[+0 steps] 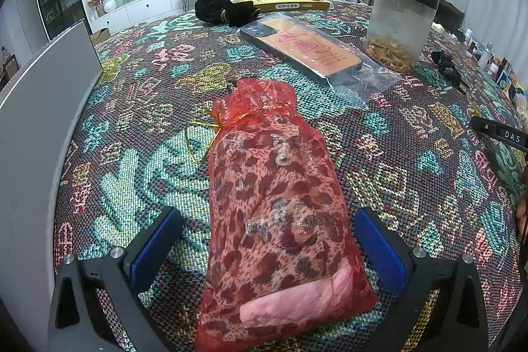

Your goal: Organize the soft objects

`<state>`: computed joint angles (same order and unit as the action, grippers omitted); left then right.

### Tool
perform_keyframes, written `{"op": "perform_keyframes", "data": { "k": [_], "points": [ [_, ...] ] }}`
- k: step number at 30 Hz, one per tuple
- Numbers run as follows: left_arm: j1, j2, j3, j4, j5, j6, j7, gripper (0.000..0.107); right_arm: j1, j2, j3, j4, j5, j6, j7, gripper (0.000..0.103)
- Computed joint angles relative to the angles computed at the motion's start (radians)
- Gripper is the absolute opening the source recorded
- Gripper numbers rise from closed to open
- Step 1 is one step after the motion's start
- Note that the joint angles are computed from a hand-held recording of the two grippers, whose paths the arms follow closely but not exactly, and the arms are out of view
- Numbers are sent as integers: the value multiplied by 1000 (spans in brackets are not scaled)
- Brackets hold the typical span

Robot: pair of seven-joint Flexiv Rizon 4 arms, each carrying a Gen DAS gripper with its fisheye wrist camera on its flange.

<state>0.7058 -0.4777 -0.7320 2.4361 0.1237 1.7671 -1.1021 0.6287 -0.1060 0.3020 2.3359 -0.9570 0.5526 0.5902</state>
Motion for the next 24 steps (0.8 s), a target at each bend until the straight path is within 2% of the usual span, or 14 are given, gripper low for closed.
{"op": "perform_keyframes", "data": {
  "k": [10, 12, 13, 14, 15, 17, 19, 22, 24],
  "points": [
    [-3, -1, 4, 0, 2, 2, -1, 103, -3, 2, -1, 4, -2, 8, 3, 88],
    [-1, -3, 3, 0, 2, 1, -1, 103, -14, 6, -8, 14, -16, 42, 6, 92],
    [3, 1, -3, 0, 1, -6, 0, 103, -21, 17, -20, 21, 0, 82, -45, 92],
    [15, 10, -16, 2, 0, -22, 4, 103, -55, 33, -15, 21, 57, 144, -160, 91],
    [35, 32, -37, 2, -8, -68, 17, 103, -72, 52, -20, 23, 83, 170, -211, 90],
    [68, 63, -77, 7, -45, -132, 44, 103, -100, 100, -29, 34, 63, 174, -232, 90],
    [112, 76, -127, 22, -82, -147, 61, 103, -143, 127, -49, 25, 46, 188, -265, 90],
    [160, 86, -191, 38, -124, -155, 94, 99, -205, 76, -89, -24, 97, 286, -386, 88],
    [160, 93, -199, 40, -137, -148, 114, 87, -223, 17, -100, -69, 170, 322, -483, 87]
  ]
}}
